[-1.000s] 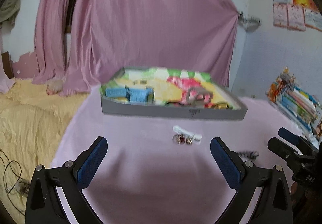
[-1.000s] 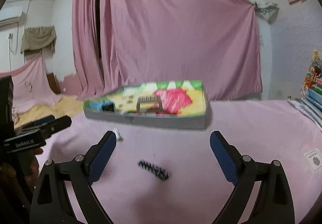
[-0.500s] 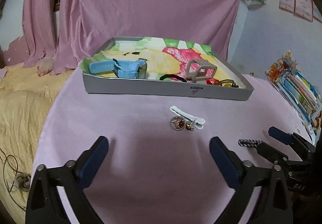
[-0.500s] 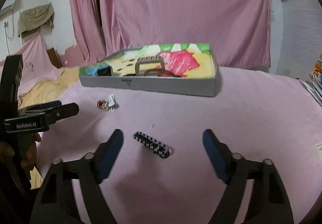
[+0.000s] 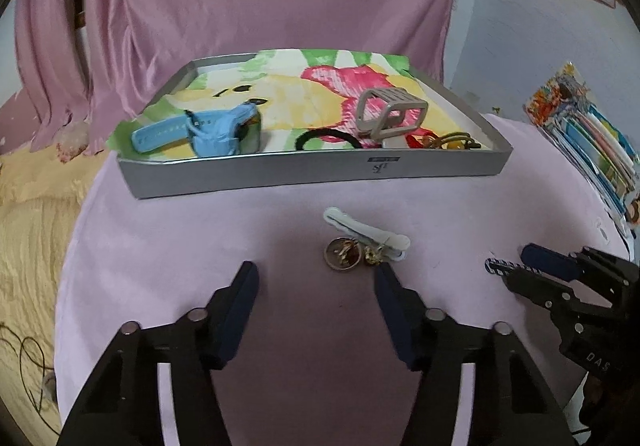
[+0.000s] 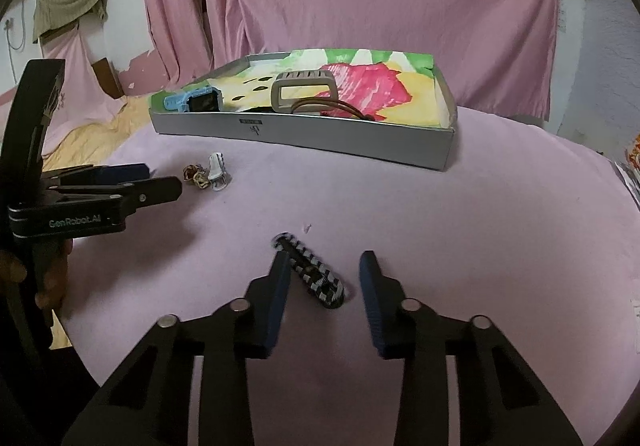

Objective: Organize jewelry
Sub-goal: 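Grasp the black-white striped hair clip with the right tool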

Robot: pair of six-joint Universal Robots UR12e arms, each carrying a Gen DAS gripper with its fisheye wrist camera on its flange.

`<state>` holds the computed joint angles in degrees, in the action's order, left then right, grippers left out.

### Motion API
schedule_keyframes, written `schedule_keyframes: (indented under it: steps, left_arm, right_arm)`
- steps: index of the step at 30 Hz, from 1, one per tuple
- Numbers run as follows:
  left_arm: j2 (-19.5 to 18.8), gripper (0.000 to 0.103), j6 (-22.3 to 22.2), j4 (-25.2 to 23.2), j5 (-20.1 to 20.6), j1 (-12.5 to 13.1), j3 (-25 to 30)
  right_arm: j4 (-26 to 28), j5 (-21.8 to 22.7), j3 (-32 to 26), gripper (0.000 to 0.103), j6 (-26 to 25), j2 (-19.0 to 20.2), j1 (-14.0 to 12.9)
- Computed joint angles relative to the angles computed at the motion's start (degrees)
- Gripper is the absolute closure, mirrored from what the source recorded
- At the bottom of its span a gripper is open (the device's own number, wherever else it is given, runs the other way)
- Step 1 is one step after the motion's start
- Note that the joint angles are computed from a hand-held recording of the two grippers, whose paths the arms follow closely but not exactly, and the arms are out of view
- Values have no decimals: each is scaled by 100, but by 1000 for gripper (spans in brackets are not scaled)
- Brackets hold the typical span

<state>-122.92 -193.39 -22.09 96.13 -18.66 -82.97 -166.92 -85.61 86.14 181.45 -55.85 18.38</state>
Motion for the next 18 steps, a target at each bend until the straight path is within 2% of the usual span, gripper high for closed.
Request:
schedule_keyframes:
  steps: [3, 4, 9, 11, 16, 18]
  left_arm:
    - [-26, 58, 111, -55, -88, 6, 63]
    - [-39, 60, 159, -84, -65, 0, 91]
    - [-100, 64, 413, -243, -26, -23, 227]
    - [-118, 73, 512, -339, 7, -36, 285]
    - [-124, 84, 596, -392, 12, -37, 315]
    - [-114, 84, 596, -359, -9, -31, 294]
  right_arm:
    - [99, 76, -86, 75, -24, 33, -5]
    - [127, 71, -114, 79, -31, 46, -2]
    - [342, 135, -312, 89, 26, 126, -1]
    - [364, 184, -352, 89, 62, 151, -8]
    - [374, 226, -422, 89, 86, 202, -6]
    - [391, 238, -456, 91, 95, 222, -3]
